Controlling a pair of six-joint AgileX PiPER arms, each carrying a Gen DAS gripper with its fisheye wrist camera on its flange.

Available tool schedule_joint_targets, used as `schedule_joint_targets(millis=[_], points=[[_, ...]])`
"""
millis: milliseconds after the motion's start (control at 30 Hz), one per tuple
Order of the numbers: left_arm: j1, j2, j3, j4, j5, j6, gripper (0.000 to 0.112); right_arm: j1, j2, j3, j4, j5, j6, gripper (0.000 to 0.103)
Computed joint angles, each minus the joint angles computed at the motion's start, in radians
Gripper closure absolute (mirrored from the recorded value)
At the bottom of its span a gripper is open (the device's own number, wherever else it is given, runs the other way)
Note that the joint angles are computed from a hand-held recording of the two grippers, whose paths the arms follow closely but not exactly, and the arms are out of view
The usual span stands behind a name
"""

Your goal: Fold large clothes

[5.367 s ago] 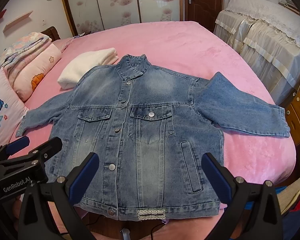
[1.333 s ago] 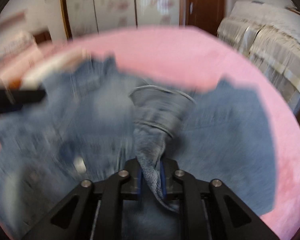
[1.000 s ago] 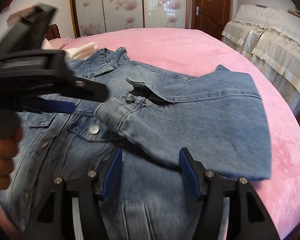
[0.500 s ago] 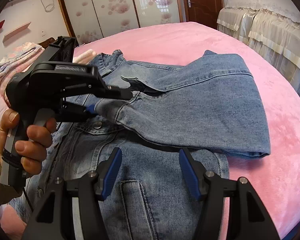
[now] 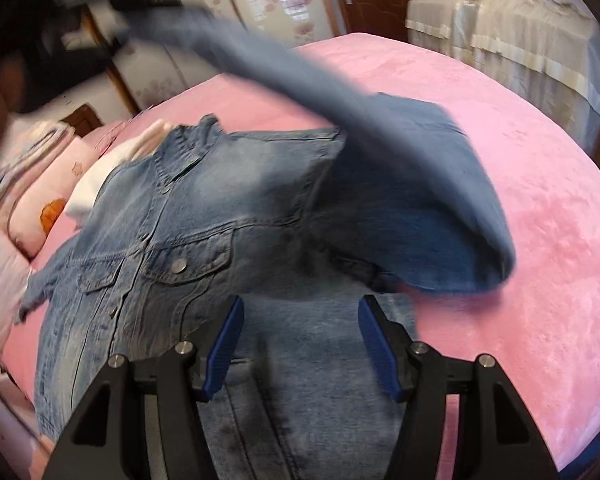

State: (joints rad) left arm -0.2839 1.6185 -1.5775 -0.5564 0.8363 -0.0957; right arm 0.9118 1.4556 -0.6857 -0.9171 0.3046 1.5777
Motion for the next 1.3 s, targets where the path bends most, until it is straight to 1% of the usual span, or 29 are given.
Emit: schedule_joint_targets(millis=[67,133,167,233,267,300,333,367,433,500,567,600,633,667,700,767,800,900,933,967,1000,1033,1100,1167,1233,1267,1300], points=[[-0.019,0.018,-0.147,0.074,0.054,-0.054,0.106,-0.027,-0.004,0.007,0.001,-0.004,0.017,0.043],[-0.030,0.040,-0.257,0.126,0.102,-0.088,0.106,-0.077,-0.007,0.019,0.038,-0.061,-0.014,0.043],[-0.037,0.057,-0.319,0.155,0.131,-0.109,0.106,-0.096,-0.003,0.017,0.045,-0.075,-0.011,0.043],[-0.041,0.088,-0.424,0.182,0.194,-0.138,0.106,-0.094,0.010,-0.007,0.017,-0.017,0.041,0.043],[-0.044,0.098,-0.454,0.195,0.210,-0.149,0.106,-0.101,0.007,-0.007,0.007,-0.025,0.063,0.043],[-0.045,0.105,-0.477,0.205,0.226,-0.154,0.106,-0.109,0.002,0.003,-0.041,-0.040,0.125,0.043],[-0.045,0.119,-0.509,0.210,0.247,-0.157,0.106,-0.115,0.001,-0.001,-0.055,-0.029,0.150,0.043],[-0.047,0.121,-0.526,0.217,0.263,-0.166,0.106,-0.118,0.006,-0.014,-0.043,-0.005,0.136,0.043],[-0.039,0.117,-0.521,0.218,0.266,-0.159,0.106,-0.126,0.043,-0.046,-0.051,0.023,0.122,0.043],[-0.024,0.090,-0.482,0.219,0.268,-0.149,0.106,-0.146,0.088,-0.080,-0.032,0.017,0.071,0.045],[-0.002,0.062,-0.441,0.218,0.258,-0.133,0.106,-0.160,0.159,-0.149,0.061,0.045,-0.077,0.062],[0.009,0.043,-0.414,0.221,0.252,-0.125,0.106,-0.168,0.191,-0.185,0.137,0.063,-0.177,0.082],[0.023,0.032,-0.405,0.224,0.257,-0.116,0.106,-0.172,0.233,-0.229,0.193,0.095,-0.254,0.089],[0.043,0.004,-0.363,0.233,0.247,-0.095,0.106,-0.183,0.247,-0.244,0.219,0.098,-0.291,0.090],[0.061,-0.020,-0.327,0.233,0.239,-0.077,0.106,-0.187,0.247,-0.248,0.215,0.098,-0.289,0.091],[0.138,-0.095,-0.194,0.194,0.210,-0.007,0.106,-0.175,0.233,-0.244,0.138,0.114,-0.206,0.092],[0.175,-0.127,-0.131,0.171,0.200,0.024,0.106,-0.171,0.228,-0.241,0.126,0.117,-0.196,0.092],[0.334,-0.236,0.148,0.072,0.158,0.178,0.106,-0.149,0.233,-0.241,0.100,0.147,-0.186,0.092],[0.379,-0.267,0.248,0.050,0.126,0.231,0.106,-0.144,0.237,-0.242,0.101,0.158,-0.194,0.092],[0.441,-0.284,0.348,0.040,0.122,0.282,0.106,-0.137,0.242,-0.241,0.098,0.169,-0.199,0.092],[0.485,-0.297,0.444,0.016,0.089,0.332,0.106,-0.127,0.250,-0.243,0.093,0.183,-0.202,0.092],[0.538,-0.290,0.540,-0.006,0.065,0.389,0.106,-0.113,0.257,-0.245,0.082,0.197,-0.192,0.092],[0.607,-0.240,0.667,-0.031,0.016,0.474,0.105,-0.088,0.271,-0.251,0.062,0.229,-0.182,0.091],[0.649,-0.143,0.758,-0.024,-0.047,0.522,0.103,-0.061,0.282,-0.257,0.046,0.266,-0.170,0.085],[0.686,-0.084,0.804,-0.063,-0.076,0.593,0.098,-0.032,0.292,-0.267,0.038,0.314,-0.162,0.073],[0.710,-0.070,0.824,-0.100,-0.083,0.638,0.093,-0.022,0.291,-0.269,0.043,0.334,-0.166,0.070],[0.729,-0.072,0.833,-0.131,-0.076,0.677,0.089,-0.017,0.280,-0.265,0.056,0.345,-0.176,0.062]])
